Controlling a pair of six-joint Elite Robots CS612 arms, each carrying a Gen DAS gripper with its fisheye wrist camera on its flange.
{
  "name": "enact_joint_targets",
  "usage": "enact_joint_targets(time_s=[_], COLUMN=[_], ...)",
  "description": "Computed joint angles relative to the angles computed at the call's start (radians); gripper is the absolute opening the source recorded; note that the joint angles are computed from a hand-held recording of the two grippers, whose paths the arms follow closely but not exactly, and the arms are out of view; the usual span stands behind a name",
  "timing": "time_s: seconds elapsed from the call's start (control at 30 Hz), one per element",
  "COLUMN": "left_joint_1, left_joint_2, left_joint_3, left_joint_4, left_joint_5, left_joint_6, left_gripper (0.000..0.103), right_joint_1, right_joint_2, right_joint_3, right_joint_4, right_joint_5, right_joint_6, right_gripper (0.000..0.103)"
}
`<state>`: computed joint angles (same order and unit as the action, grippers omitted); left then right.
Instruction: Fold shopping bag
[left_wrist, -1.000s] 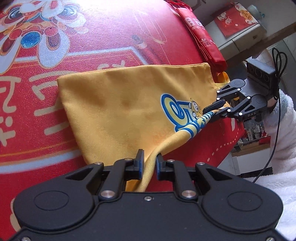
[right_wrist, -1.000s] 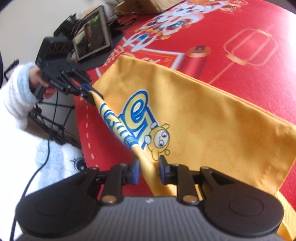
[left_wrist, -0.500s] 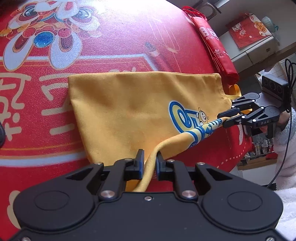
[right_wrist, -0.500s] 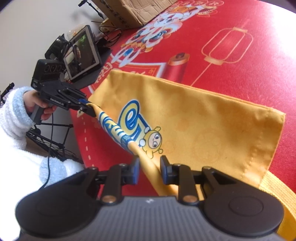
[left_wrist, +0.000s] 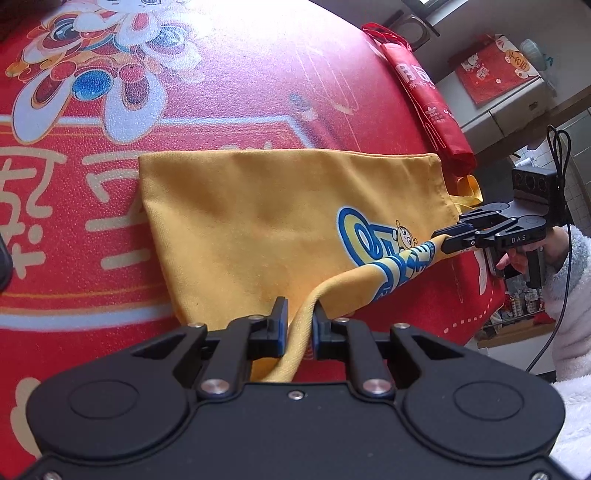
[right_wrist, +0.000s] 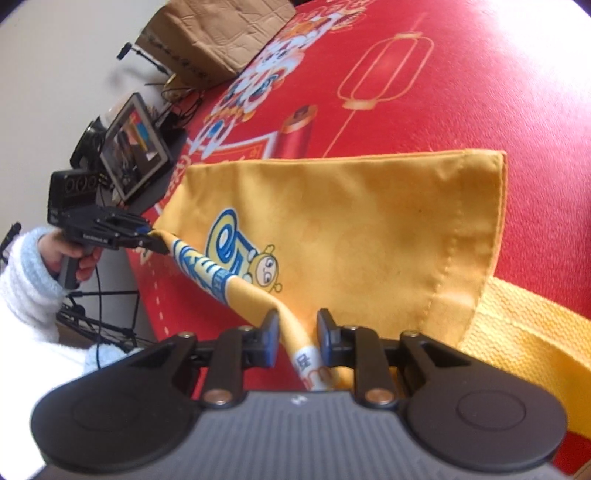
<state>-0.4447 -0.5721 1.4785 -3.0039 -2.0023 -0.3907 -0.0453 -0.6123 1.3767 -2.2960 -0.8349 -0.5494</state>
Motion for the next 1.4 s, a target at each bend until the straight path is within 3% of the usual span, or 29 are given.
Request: enact_joint_targets(time_s=[0.17,0.33,0.63,0.77,0.93,1.17,1.27,1.4], left_joint_1=[0.001,-0.007,-0.003,0.0,-0.005,-0.03,-0.039,-0.048], left_joint_2=[0.0,0.0,0.008,0.01,0.006,-0.013,-0.019,-0.026], left_joint_3=[-0.018,-0.02,-0.037,-0.037,-0.039,-0.03,-0.025,-0.012], left_joint_4=[0.035,0.02,0.027,0.025,0.041,0.074,0.083,0.07], left_joint_5=[0.015,0.071,0.065,0.058,0.081,0.17,0.202,0.236], left_joint_6=[0.008,0.024,0.034,0.029,0.05,0.131,0.158,0.192], left_gripper=[0.015,0.015,0.015,0.015,0.015,0.015,0.015,0.015], right_joint_1=[0.019,0.035,0.023,0.01,0.009,0.04,0.065,0.101], right_joint_2=[-0.019,-0.031,-0.018,-0.02,-0.013,-0.03,-0.036,-0.037], right_joint_3=[0.051,0.097,0.066,0.079,0.075,0.066,0.053,0.054], right_joint_4=[-0.17,-0.319,-0.249,-0.255,-0.264,-0.269,-0.259,-0.327], right_joint_5=[-0.067,-0.122,-0.076,-0.036,-0.034,-0.161,-0.249,-0.373], right_joint_6=[0.198,0.266,0.318,0.323,0.343,0.257,0.148,0.006], right_gripper=[0.022,0.021,0.023,0.023,0.023,0.023,0.026,0.026])
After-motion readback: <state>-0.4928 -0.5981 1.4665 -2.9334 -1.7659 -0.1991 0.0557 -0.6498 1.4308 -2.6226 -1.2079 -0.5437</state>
